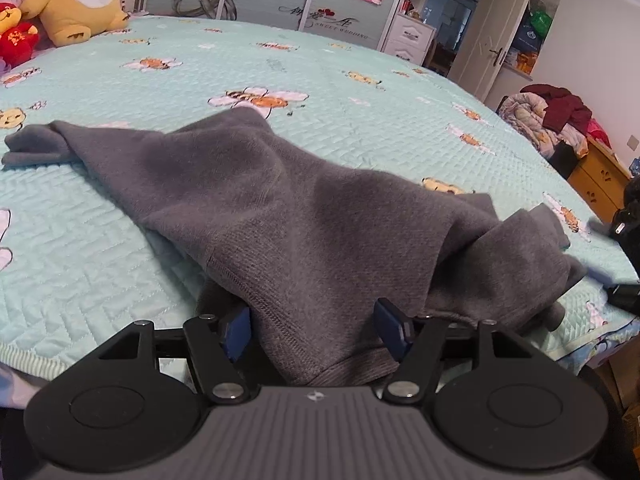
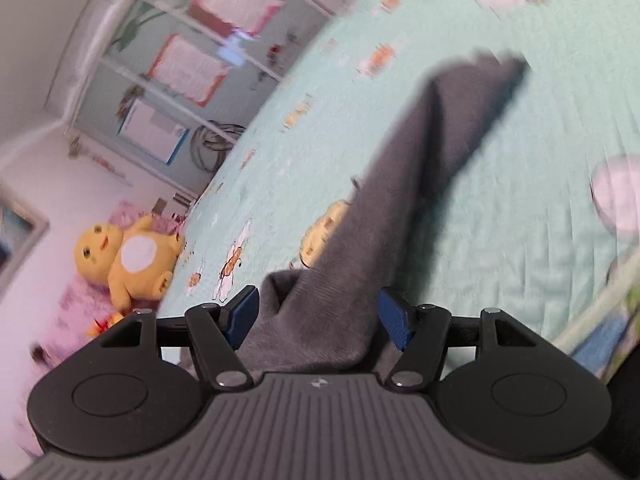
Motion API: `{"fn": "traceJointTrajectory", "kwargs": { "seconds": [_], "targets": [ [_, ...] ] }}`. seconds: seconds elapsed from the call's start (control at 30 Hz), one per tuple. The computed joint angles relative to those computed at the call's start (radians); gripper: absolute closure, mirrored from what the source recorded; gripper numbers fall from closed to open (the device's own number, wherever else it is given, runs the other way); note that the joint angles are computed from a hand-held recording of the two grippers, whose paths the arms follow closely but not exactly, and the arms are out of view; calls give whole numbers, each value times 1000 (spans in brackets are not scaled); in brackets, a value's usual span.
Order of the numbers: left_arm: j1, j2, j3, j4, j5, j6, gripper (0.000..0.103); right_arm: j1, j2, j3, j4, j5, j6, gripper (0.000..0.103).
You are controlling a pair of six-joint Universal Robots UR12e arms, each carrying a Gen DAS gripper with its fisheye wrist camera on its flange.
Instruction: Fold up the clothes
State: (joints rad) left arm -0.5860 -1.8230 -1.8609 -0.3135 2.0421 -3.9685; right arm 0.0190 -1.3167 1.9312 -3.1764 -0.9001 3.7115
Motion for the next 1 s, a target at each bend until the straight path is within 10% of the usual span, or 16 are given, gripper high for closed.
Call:
{"fn": "traceJointTrajectory", "kwargs": {
  "seconds": [0.13, 0.37, 0.57, 0.77, 0.87, 1.0],
  "targets": [
    [2, -4, -1, -18, -13, -24, 35, 36, 4, -40, -19, 14, -179, 34],
    [0, 3, -9, -17, -4, -25, 35, 130, 123, -244, 306, -18, -379, 27],
    [8, 9, -20, 10, 3, -40, 35, 181, 185, -350, 502, -116, -467, 76],
    [12, 2, -18, 61, -12, -15, 35, 132, 191, -359, 209, 17, -303, 93],
    [15, -5, -12, 70, -13, -4, 35, 128, 197, -386, 94, -15, -266, 89],
    [14, -11, -9, 62, -30, -9, 35, 124, 190, -375, 238, -21, -314, 41]
  ]
}}
